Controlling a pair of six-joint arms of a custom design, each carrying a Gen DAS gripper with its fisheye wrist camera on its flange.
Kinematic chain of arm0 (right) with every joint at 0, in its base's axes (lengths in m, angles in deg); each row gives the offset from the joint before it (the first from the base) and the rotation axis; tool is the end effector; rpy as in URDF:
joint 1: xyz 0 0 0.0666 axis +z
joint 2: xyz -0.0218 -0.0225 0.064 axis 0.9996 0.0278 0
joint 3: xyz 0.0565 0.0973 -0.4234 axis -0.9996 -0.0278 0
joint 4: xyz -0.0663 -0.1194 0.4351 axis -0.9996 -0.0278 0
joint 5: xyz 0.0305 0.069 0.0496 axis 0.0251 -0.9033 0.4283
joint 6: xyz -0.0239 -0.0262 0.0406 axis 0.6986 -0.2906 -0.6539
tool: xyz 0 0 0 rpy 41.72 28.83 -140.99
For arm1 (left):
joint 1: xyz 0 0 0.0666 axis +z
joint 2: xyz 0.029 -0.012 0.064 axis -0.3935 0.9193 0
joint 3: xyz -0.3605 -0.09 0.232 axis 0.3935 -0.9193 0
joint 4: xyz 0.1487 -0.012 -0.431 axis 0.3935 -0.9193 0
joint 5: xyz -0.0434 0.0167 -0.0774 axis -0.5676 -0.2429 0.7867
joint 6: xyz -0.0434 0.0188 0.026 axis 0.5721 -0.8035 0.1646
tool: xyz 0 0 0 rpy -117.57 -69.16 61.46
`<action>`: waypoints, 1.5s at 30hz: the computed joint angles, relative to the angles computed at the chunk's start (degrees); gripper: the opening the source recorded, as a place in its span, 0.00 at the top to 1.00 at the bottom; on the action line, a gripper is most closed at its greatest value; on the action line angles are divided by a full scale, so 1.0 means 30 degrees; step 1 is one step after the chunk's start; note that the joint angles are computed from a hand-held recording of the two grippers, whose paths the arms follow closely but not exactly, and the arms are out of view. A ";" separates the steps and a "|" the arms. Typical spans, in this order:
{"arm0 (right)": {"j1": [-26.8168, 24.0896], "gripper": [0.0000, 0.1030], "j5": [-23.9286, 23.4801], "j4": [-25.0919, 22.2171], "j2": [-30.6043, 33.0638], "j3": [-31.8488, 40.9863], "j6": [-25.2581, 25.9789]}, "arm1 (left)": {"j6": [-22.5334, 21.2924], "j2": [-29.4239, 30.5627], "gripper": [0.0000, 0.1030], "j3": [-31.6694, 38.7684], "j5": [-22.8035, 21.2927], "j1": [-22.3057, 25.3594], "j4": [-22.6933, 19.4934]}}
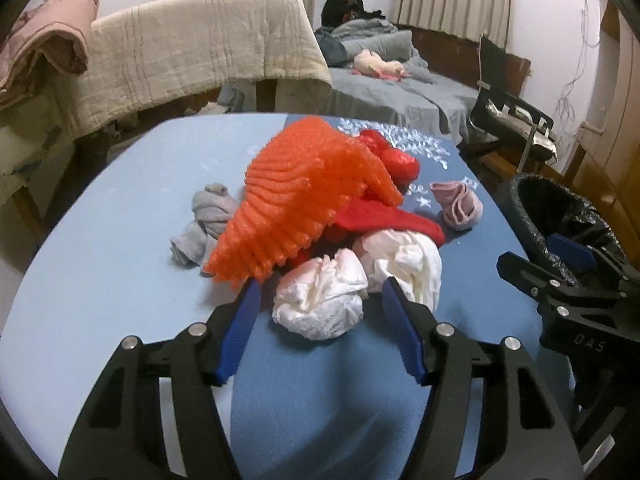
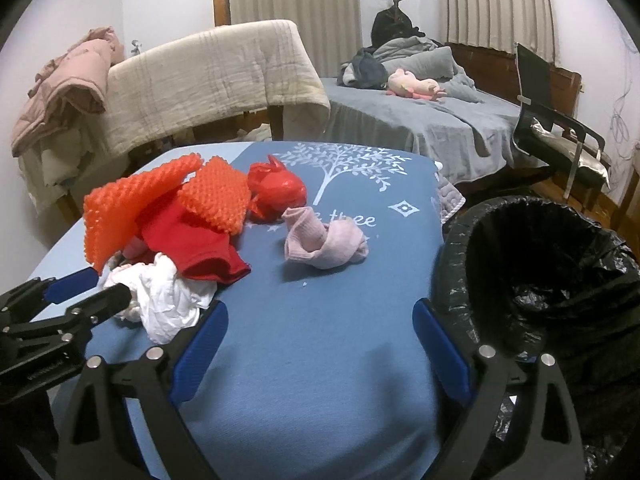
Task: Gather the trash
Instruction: 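Grasp a white tissue ball with the left tool, then grasp another white tissue with the right tool while the left tool carries its tissue to the bin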
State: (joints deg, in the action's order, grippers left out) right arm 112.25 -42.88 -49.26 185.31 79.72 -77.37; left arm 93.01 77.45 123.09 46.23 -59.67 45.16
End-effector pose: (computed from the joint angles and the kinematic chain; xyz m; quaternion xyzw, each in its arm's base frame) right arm 0.5751 0.2532 0.2434 -0.1585 0.8904 0.0942 0.4161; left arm 0.5204 -0.3646 0.2500 -0.0876 0.9137 -0.0094 0.3968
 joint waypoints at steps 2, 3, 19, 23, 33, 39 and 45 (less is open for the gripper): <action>0.0016 0.11 0.0010 0.0059 -0.0033 -0.0048 0.0055 | -0.0072 0.0235 0.48 0.0237 0.0523 0.0116 -0.0345; 0.0015 0.11 0.0017 0.0085 -0.0047 -0.0061 0.0048 | -0.0106 0.0377 0.50 0.0375 0.0823 0.0177 -0.0532; 0.0268 0.12 -0.0558 -0.0391 0.0126 0.0187 0.0231 | 0.1064 -0.0011 0.66 -0.0337 0.1972 0.0771 0.0640; 0.0560 0.13 -0.0772 -0.0427 0.0230 0.0332 0.0379 | 0.0383 -0.0339 0.66 -0.0641 0.1677 0.0656 0.0730; 0.1456 0.18 -0.1501 -0.0472 0.0691 0.0946 0.0718 | 0.0756 -0.0940 0.66 -0.1487 0.1004 0.1180 0.0611; 0.1804 0.41 -0.2028 -0.1727 0.1347 0.1785 0.1451 | 0.0925 -0.1023 0.66 -0.1648 0.1202 0.1287 0.0683; 0.1801 0.71 -0.3736 -0.2720 0.1712 0.2278 0.1903 | 0.0707 -0.1040 0.66 -0.1676 0.1138 0.1225 0.0766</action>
State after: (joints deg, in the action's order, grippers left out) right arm 117.65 -54.09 -57.42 190.45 86.56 -71.66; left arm 95.13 74.33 118.06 49.64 -56.00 47.46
